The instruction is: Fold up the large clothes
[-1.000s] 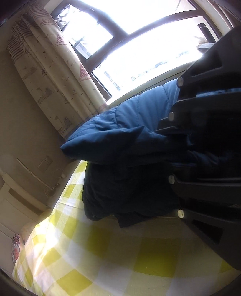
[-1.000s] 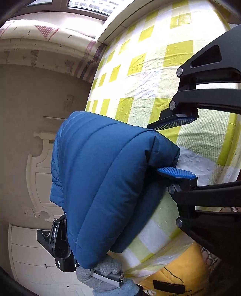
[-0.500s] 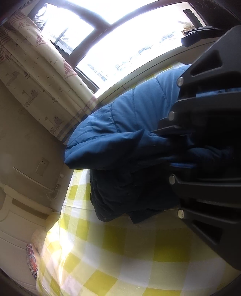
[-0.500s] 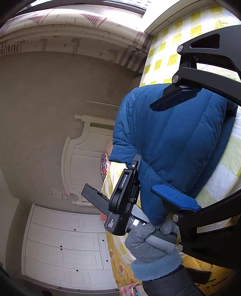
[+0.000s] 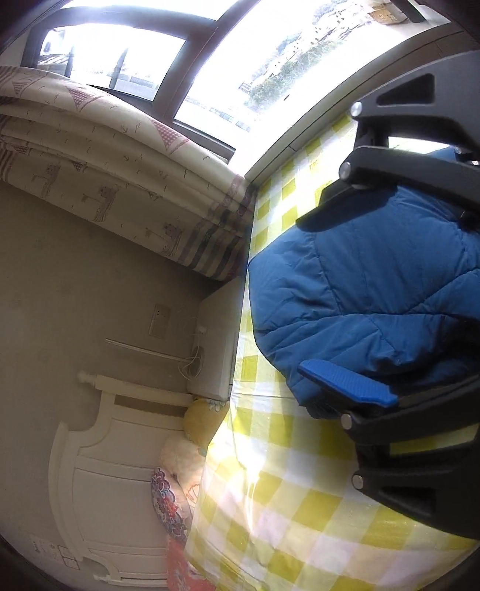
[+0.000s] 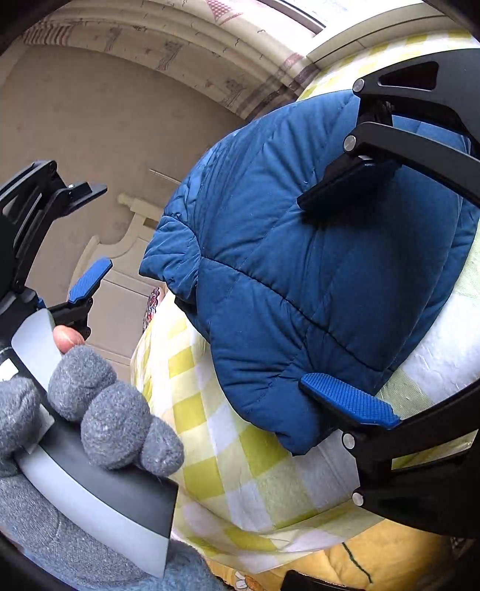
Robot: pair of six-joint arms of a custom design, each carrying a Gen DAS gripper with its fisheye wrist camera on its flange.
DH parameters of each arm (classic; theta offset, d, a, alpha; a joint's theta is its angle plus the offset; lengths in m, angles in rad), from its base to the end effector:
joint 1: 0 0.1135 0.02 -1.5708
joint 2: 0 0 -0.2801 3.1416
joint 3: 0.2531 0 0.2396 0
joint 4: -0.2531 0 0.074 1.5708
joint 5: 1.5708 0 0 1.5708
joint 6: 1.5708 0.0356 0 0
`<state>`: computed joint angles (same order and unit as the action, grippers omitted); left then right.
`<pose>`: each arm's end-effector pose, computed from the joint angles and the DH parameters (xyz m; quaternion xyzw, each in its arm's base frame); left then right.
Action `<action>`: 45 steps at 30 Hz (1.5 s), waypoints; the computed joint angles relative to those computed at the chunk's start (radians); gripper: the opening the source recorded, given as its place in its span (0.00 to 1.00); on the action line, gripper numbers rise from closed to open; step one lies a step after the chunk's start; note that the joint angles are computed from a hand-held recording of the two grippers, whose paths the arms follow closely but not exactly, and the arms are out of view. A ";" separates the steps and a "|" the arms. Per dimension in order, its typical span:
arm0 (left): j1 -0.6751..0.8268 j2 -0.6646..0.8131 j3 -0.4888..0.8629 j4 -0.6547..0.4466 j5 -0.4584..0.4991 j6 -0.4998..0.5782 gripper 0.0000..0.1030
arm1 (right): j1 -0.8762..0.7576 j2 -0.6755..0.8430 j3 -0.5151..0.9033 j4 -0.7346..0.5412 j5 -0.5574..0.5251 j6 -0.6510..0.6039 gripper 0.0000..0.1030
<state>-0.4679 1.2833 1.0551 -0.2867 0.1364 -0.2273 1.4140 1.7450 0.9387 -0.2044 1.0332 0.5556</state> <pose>0.2434 -0.1284 0.3343 0.1375 0.8515 -0.2266 0.4525 0.0804 0.3127 0.1853 -0.2236 0.8166 -0.0623 0.5284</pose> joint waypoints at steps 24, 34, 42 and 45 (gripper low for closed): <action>0.013 0.332 -0.005 0.143 -0.267 0.001 0.85 | -0.082 -0.392 -0.307 0.048 -0.117 0.101 0.86; 0.010 0.324 -0.017 0.147 -0.290 -0.005 0.86 | -0.323 -0.615 -0.240 -0.028 -0.335 -0.232 0.82; 0.027 0.314 -0.043 0.165 -0.275 -0.027 0.90 | -0.901 -0.160 0.266 -0.019 -0.910 -0.525 0.76; 0.048 0.323 -0.036 0.151 -0.246 -0.044 0.90 | -0.955 0.155 0.629 -0.300 -1.005 -0.556 0.77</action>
